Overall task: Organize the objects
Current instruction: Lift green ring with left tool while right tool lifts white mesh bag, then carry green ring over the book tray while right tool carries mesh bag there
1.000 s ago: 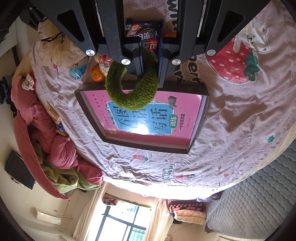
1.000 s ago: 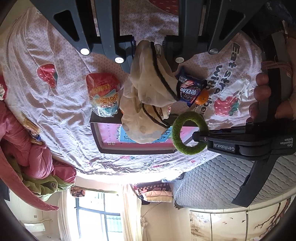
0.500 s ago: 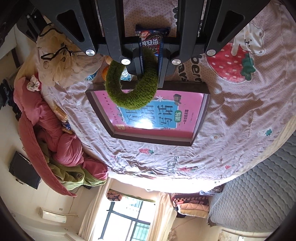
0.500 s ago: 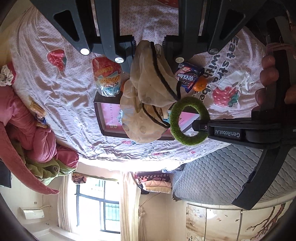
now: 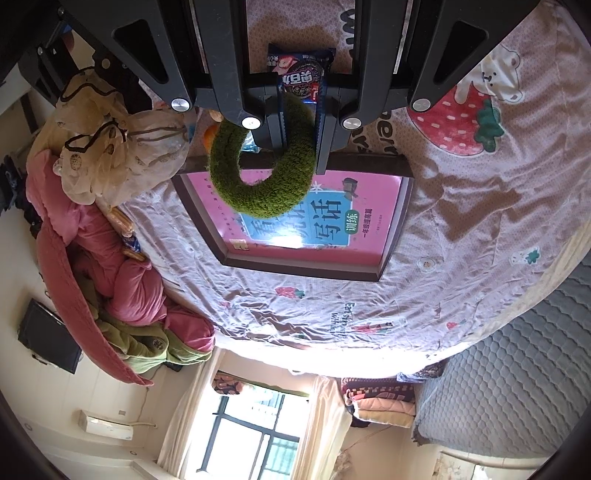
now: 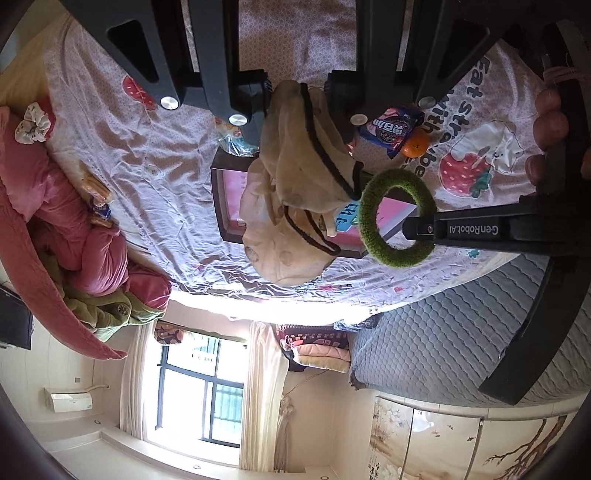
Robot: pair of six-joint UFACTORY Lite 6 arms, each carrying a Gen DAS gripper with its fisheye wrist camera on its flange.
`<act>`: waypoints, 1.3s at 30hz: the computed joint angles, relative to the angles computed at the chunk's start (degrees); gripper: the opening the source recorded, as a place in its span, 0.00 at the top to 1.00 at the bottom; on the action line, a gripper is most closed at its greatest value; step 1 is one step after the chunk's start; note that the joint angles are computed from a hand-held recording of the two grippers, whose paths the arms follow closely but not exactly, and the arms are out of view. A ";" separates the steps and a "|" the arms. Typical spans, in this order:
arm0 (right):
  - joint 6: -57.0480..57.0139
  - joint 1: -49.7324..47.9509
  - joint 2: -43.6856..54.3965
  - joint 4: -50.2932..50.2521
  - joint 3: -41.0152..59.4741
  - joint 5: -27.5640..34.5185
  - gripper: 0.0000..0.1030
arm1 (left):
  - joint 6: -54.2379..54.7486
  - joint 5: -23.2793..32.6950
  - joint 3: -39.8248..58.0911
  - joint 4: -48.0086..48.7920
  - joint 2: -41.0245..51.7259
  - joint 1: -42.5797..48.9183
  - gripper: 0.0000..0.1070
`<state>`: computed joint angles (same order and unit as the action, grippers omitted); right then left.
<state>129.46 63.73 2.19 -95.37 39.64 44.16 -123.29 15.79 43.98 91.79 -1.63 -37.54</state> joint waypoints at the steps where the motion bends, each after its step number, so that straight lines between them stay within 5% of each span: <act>1: -0.90 -0.12 1.23 0.00 0.97 1.01 0.80 | -1.09 -0.58 0.06 1.08 0.25 0.45 0.89; 30: 1.48 -13.39 9.11 -10.90 11.98 -6.42 0.80 | -1.97 -4.01 13.25 8.81 12.78 9.38 0.89; 39: 0.21 -17.16 10.42 -12.89 16.45 -9.93 0.80 | 7.98 -4.91 18.49 0.40 15.41 12.95 0.89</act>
